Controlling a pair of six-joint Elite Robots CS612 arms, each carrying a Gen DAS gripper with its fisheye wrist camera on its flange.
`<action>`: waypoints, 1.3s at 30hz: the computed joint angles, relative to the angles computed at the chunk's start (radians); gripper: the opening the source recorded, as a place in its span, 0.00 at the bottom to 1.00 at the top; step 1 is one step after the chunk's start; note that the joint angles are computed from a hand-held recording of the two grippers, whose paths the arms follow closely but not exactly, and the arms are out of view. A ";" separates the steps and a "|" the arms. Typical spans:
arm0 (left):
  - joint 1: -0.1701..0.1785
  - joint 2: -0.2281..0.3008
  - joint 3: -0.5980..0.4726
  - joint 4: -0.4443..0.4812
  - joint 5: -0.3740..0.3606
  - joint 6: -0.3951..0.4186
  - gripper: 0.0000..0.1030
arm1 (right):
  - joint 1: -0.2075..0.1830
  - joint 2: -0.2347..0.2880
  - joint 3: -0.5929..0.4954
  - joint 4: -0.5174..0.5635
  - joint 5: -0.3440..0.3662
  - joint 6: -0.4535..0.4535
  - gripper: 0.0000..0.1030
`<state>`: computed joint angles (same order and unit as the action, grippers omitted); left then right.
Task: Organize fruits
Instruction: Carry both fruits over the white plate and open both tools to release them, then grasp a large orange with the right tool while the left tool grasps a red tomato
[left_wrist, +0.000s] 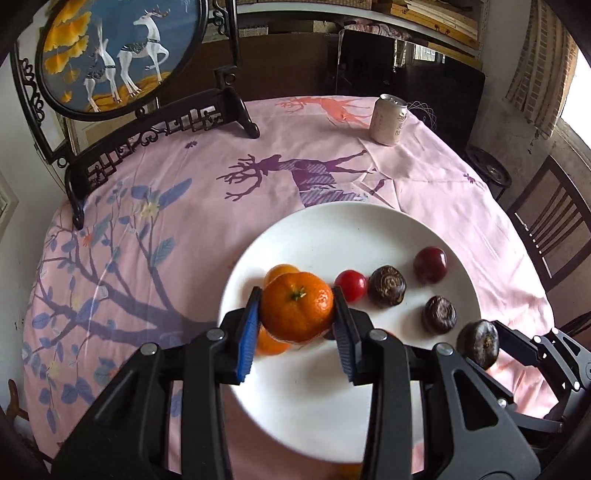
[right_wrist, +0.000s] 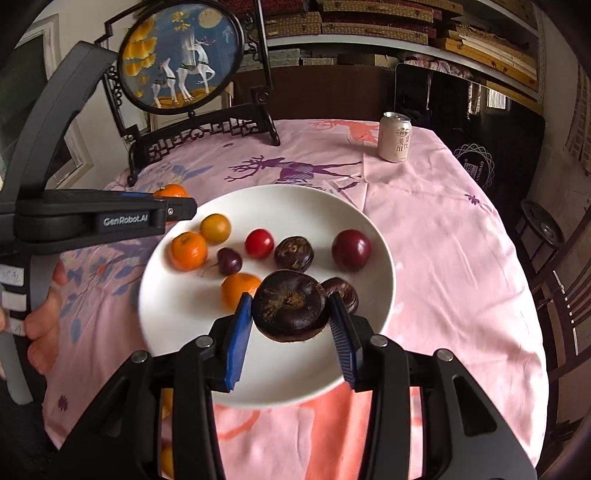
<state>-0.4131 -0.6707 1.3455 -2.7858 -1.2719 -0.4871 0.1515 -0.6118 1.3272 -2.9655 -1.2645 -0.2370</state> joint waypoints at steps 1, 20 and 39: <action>0.003 0.013 -0.023 0.020 -0.005 -0.002 0.36 | 0.002 0.019 -0.035 0.032 -0.012 0.005 0.41; -0.011 -0.033 0.068 -0.085 0.033 0.004 0.66 | 0.000 -0.003 -0.002 0.008 -0.035 -0.021 0.58; -0.103 -0.171 0.511 -0.377 0.059 -0.157 0.79 | -0.011 -0.154 0.350 -0.208 0.013 -0.021 0.60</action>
